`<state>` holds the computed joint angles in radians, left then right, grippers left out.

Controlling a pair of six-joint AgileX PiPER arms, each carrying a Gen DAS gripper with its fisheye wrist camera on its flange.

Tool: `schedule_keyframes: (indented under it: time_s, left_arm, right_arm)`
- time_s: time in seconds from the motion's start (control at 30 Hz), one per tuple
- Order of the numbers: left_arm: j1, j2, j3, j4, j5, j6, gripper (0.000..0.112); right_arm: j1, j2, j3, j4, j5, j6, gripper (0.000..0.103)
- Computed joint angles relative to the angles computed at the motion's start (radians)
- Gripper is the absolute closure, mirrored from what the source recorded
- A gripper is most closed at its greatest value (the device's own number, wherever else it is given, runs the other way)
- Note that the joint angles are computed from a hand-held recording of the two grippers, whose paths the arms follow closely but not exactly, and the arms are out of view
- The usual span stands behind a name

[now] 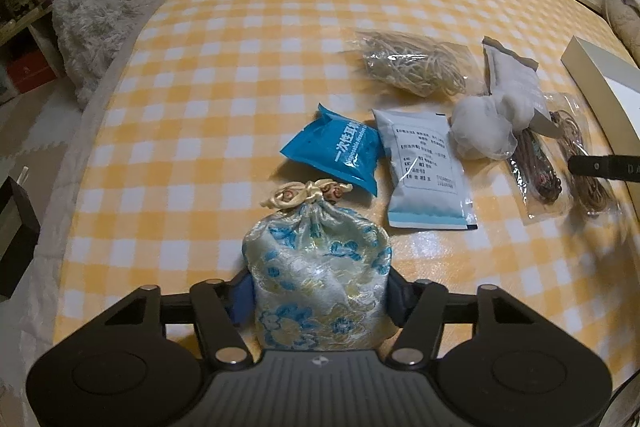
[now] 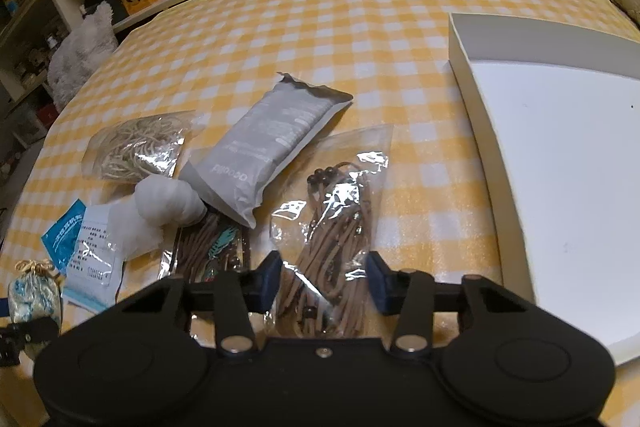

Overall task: Organize soft objects
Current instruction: 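Lower left tool onto floral pouch while right tool reaches bagged brown cords, then close left tool on floral pouch while right tool grips bagged brown cords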

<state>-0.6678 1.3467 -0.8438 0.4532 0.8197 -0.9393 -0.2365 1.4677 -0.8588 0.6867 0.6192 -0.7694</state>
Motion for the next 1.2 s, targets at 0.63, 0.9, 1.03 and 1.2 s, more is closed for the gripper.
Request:
schedule_keyframes:
  time_s: [0.63,0.9,1.03,1.2]
  left_arm:
    - [-0.207,-0.121,-0.04,0.235,0.116,-0.349,0.058]
    - [-0.312,-0.024,-0.236,0.328,0.162,-0.388,0.058]
    - [-0.345,0.086,-0.384,0.337,0.136,-0.35,0.058]
    - [-0.386,0.245,-0.593,0.326,0.113,-0.28,0.058]
  right_arm:
    - [-0.146,-0.153,0.016,0.122,0.148,-0.165,0.078]
    - [-0.332,-0.182,-0.107,0.211,0.367,-0.311,0.078]
    - [-0.434,-0.159,-0.18,0.23,0.453,-0.362,0.078]
    - [-0.563,-0.103,-0.29,0.254,0.554,-0.419,0.078]
